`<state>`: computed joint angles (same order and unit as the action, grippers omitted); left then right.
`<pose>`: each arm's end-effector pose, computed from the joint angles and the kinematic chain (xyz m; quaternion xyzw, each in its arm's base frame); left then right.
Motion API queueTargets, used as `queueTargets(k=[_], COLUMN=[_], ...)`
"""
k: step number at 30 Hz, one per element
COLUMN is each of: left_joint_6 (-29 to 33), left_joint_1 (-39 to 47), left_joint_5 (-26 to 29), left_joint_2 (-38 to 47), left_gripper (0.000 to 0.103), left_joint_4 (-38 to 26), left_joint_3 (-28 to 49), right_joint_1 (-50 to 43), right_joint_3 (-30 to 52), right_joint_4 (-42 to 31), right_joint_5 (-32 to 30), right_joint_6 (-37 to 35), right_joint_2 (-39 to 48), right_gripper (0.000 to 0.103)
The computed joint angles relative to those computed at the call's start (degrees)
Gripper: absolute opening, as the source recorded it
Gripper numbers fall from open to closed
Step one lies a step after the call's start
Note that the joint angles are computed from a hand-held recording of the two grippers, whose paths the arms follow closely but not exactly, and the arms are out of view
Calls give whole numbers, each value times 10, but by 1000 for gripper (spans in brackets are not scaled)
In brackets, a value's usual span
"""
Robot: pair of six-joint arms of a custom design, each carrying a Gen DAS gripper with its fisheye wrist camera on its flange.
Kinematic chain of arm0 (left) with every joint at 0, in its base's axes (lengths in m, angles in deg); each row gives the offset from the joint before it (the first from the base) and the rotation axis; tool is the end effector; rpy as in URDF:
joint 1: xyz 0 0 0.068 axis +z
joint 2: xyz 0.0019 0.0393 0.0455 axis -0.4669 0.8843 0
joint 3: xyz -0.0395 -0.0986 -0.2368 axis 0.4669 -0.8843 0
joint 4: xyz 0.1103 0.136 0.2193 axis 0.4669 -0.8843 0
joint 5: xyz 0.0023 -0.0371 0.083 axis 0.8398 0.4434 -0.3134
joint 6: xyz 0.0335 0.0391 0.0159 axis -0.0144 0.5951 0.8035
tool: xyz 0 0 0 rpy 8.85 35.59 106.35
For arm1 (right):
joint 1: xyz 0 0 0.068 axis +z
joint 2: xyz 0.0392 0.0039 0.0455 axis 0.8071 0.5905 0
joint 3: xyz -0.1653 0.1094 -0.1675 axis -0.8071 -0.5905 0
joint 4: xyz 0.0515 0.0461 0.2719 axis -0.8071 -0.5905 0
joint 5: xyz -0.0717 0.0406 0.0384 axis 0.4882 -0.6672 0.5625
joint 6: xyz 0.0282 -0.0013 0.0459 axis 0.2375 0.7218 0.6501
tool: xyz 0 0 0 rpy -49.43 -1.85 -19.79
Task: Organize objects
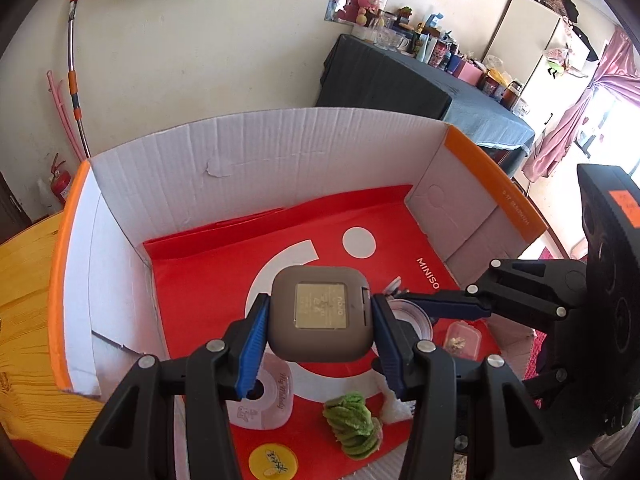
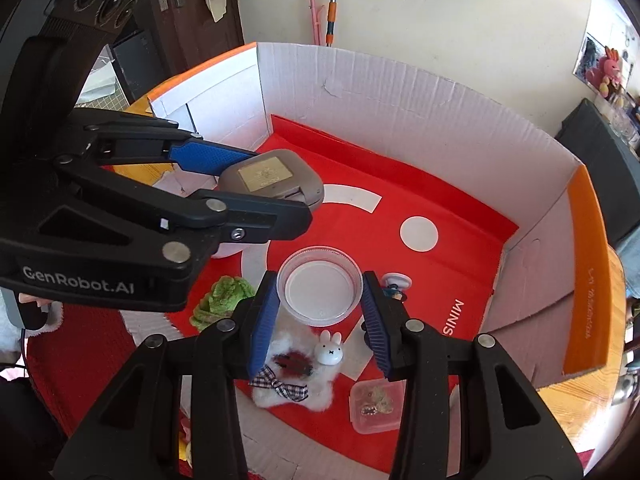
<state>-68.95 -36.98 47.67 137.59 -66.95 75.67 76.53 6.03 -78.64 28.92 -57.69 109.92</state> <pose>0.2435 -0.0488 0.2131 0.1253 0.9429 -0.1477 0.2710 0.2273 0.1014 0.1938 -0.3100 0.9076 0.1018 0.2641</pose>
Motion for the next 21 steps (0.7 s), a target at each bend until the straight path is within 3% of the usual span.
queueTargets(k=[10, 21], left_joint_6=[-4, -17], left_joint_1=[12, 21], left_joint_5=[-4, -7], left_joint_2=[95, 119], left_gripper=[52, 52], left_joint_4=[-3, 8], left_joint_3=[36, 31], right_joint_1=[-14, -10], right_joint_3=[54, 68], right_joint_4=[-27, -36], right_joint_5=[-24, -5], right_joint_6=[-18, -22], right_joint_2=[87, 121], right_gripper=[40, 40])
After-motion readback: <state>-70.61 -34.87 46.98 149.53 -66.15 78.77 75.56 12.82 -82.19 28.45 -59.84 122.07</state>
